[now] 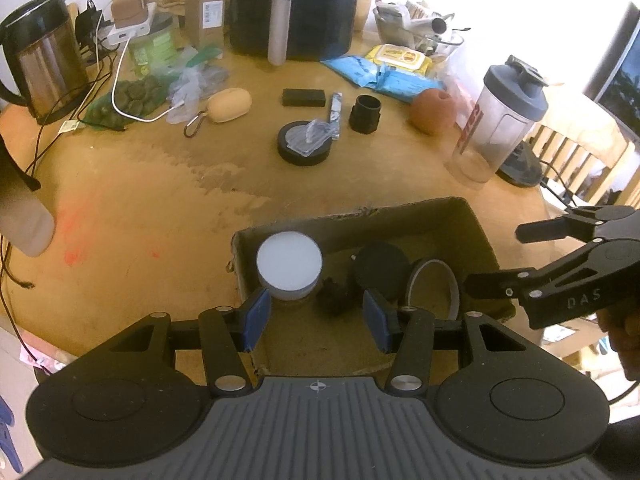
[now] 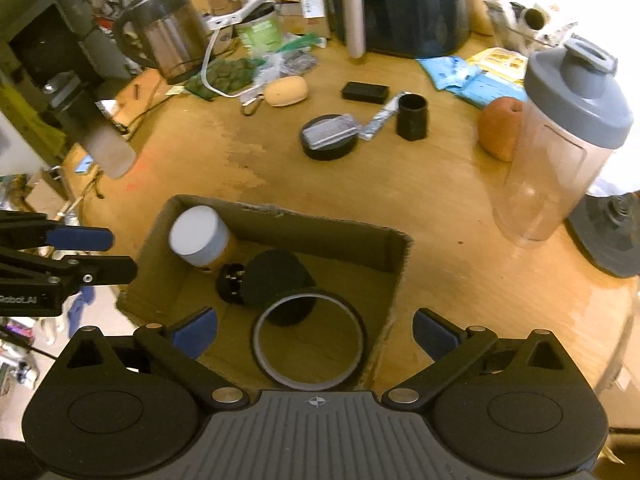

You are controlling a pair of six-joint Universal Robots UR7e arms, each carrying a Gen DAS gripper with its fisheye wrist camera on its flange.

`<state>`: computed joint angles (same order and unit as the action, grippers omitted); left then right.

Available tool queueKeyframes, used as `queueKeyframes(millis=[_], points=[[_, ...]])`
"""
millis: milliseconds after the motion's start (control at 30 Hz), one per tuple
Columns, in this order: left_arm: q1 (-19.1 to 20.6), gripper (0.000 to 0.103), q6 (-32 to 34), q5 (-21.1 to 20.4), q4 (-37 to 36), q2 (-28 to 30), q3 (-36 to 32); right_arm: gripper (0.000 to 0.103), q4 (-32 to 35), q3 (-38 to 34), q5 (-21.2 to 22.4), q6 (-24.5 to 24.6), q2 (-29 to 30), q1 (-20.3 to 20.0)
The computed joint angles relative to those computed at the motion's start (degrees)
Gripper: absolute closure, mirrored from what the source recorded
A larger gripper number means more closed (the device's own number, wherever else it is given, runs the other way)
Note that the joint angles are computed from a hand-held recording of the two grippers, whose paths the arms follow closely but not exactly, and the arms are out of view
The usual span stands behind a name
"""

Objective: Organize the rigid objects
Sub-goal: 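Lower the tape ring into the box and open the right gripper, then withdraw both grippers from the box back over the table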

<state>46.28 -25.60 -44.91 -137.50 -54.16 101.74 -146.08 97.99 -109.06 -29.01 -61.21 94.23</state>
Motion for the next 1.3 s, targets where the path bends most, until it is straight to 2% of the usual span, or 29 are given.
queueKeyframes(millis=[233,533,900,1100,1300], points=[[0.1,0.053,-0.5,1.5,3.8,1.4,-2.9,0.000,-3.5,-1.0,-8.0,1.8,1.7,2.2],[0.9,0.053,0.2,1.6,5.4,2.5,-5.1,0.000,-6.4,-1.6,-12.1,1.2,3.2,4.0],[2.0,0.053,2.4,1.8,6.0,3.2,-6.8,0.000,-9.7,-2.4,-13.8,0.5,4.9,4.9],[2.7,0.053,3.3,1.4,6.0,3.4,-7.5,0.000,-8.5,-3.4,-10.3,3.1,4.9,4.5],[3.4,0.053,4.4,1.0,6.1,3.5,-8.2,0.000,-10.9,-3.8,-10.5,3.4,5.6,4.8]])
